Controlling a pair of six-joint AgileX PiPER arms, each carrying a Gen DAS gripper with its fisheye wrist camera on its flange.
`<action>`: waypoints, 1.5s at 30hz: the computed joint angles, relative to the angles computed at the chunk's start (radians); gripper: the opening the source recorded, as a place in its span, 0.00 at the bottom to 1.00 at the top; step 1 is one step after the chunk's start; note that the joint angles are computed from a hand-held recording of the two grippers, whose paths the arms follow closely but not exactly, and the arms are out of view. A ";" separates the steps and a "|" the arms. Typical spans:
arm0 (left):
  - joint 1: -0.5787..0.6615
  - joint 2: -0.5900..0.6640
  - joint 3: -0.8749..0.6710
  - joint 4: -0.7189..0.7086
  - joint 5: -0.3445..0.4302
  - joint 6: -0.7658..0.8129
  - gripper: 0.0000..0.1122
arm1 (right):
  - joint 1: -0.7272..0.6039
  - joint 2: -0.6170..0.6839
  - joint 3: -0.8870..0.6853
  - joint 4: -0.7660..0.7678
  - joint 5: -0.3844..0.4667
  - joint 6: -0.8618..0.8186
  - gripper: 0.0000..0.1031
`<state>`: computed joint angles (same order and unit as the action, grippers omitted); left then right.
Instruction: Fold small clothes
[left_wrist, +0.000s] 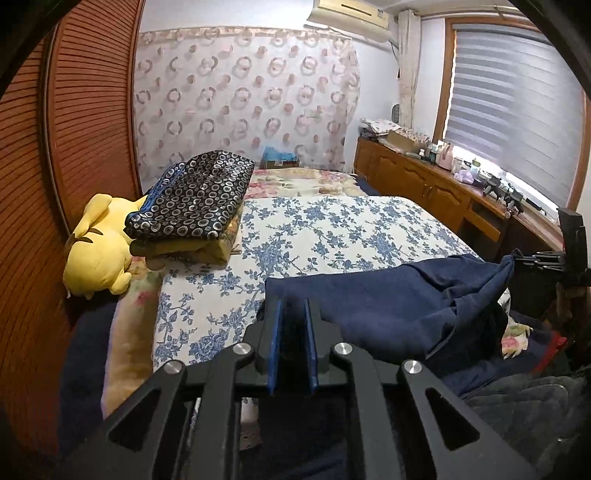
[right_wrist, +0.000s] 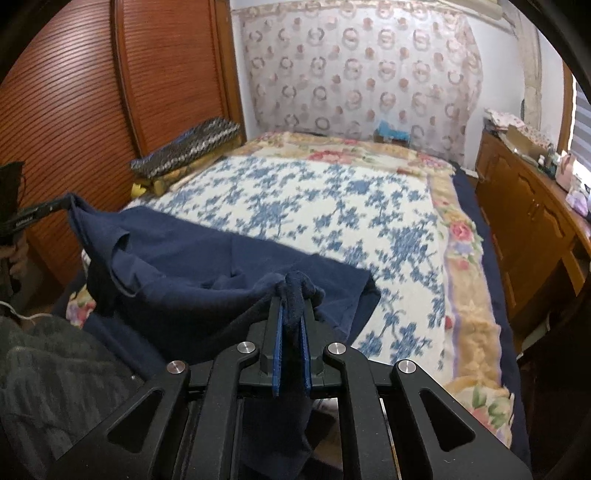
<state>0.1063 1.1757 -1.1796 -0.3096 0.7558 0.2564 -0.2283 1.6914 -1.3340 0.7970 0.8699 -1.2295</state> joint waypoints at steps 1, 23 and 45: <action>0.005 -0.001 -0.001 -0.005 0.002 0.004 0.12 | 0.002 0.002 0.006 0.002 -0.005 0.002 0.09; -0.010 0.280 -0.078 -0.068 -0.084 0.053 0.51 | 0.083 0.152 -0.127 -0.054 -0.159 0.126 0.43; -0.022 0.540 -0.282 0.078 -0.065 -0.094 0.51 | 0.107 0.494 -0.505 -0.201 -0.061 0.435 0.33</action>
<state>0.0842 1.7157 -1.4617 -0.2314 0.6906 0.1629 -0.1217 2.1851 -1.8392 0.5958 0.8085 -0.7950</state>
